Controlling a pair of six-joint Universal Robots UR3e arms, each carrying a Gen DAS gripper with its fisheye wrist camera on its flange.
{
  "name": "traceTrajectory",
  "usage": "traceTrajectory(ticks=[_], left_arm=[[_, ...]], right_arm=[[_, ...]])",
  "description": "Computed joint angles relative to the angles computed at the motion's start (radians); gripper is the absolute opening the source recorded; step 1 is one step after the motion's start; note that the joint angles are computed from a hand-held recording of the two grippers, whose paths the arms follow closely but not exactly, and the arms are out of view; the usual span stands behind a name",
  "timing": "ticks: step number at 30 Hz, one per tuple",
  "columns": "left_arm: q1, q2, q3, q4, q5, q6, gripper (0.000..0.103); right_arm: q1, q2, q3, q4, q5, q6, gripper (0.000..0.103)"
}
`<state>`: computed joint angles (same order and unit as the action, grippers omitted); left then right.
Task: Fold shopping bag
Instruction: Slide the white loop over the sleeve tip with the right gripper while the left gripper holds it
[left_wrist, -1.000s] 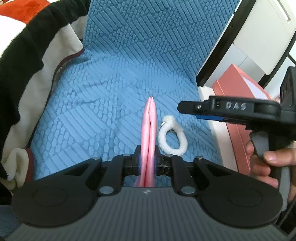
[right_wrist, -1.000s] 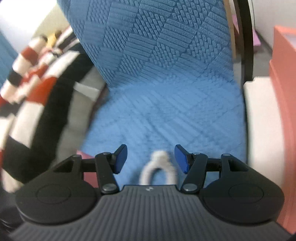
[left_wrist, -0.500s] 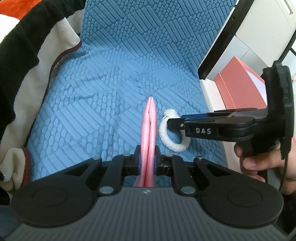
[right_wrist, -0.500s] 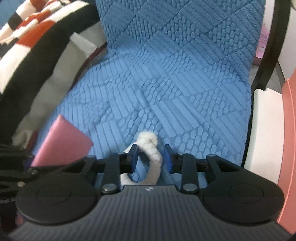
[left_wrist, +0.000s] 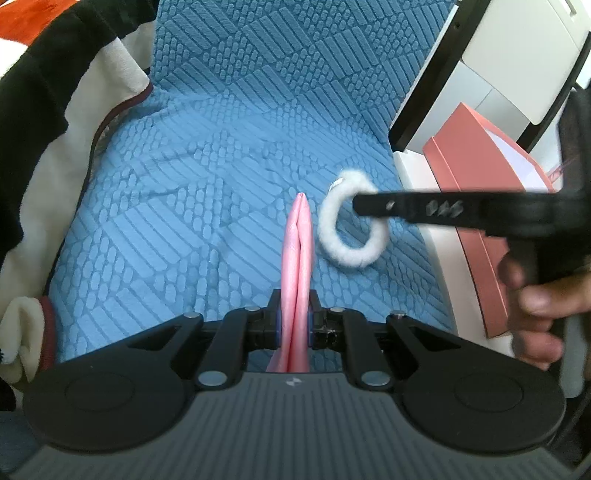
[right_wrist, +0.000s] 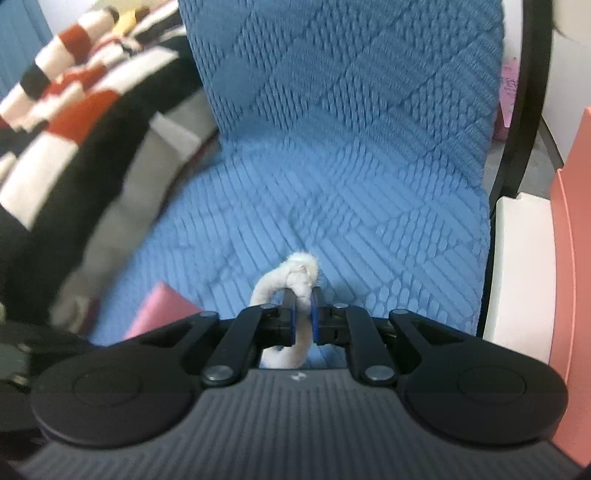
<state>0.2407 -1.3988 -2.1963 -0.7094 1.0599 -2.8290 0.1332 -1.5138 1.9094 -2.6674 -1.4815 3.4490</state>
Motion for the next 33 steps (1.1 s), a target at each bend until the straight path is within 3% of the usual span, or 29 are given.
traceTrajectory(ticks=[13, 19, 33], left_arm=[[-0.073, -0.008, -0.013, 0.08, 0.068, 0.014, 0.014], [-0.102, 0.026, -0.048, 0.154, 0.104, 0.035, 0.014], [-0.158, 0.018, -0.057, 0.225, 0.17, 0.058, 0.014]], right_arm=[[-0.093, -0.131, 0.056, -0.092, 0.294, 0.166, 0.011], [-0.049, -0.046, -0.034, 0.039, 0.255, 0.214, 0.013], [-0.032, -0.047, -0.063, 0.094, 0.167, 0.327, 0.013]])
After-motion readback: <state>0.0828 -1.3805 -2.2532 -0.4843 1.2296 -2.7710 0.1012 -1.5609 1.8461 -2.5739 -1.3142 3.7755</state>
